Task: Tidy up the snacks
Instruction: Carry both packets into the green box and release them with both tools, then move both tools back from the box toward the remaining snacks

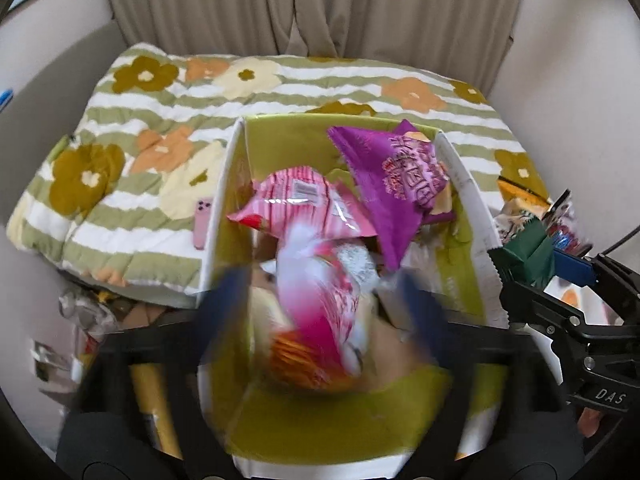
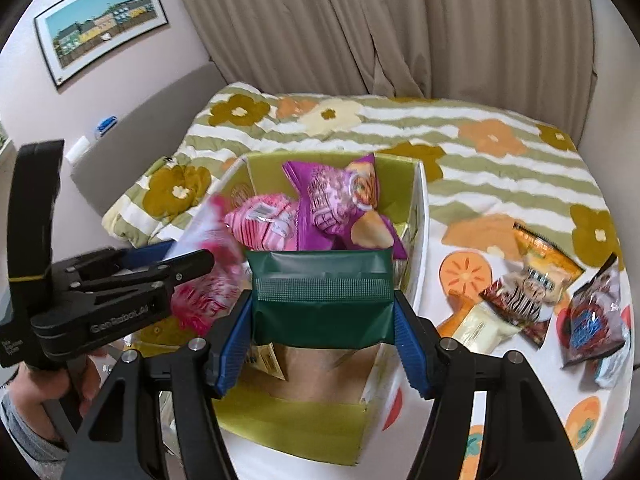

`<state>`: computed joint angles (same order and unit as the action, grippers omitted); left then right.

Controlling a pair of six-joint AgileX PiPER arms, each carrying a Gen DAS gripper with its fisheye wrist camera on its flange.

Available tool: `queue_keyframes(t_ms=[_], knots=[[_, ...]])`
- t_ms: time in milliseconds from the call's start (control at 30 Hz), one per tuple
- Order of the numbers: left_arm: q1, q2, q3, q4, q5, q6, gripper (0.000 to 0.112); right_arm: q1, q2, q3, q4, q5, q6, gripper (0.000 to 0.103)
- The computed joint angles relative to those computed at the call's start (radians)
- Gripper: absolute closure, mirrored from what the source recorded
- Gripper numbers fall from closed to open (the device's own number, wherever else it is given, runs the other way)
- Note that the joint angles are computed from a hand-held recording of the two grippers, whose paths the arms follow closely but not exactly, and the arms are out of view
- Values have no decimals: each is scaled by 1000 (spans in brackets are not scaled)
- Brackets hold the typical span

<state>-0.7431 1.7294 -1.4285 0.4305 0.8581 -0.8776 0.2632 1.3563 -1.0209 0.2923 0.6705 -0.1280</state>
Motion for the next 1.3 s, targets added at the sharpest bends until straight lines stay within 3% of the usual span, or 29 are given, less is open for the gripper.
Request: queue_keyframes(t_ms=[233,467,567,633,667,700,967,1300], knots=[[55,-134,144,-73,-129,64,10,53,-13,32,-136,6,178,42],[60,-150,207,-84,-166,31,10,133,30,21,-205,18,266,41],[63,-154,226,-79,-169,17,10,168,58,20,-245,12,318,38],[67,-161,243,-81,-176,10,10,182,65,29,-255,0,330,27],[70,-164,251,-85,-181,10,10,184,63,37,-249,-9,328,14],[73,-167,260,-93,-186,12,10,182,61,44,-235,-17,314,9],[59,-198,296,-102,-182,-22,10,196,-9,92,-280,-32,340,8],[-20,-233,246,-71,-137,-74,10,190,-130,99,-296,17,385,8]])
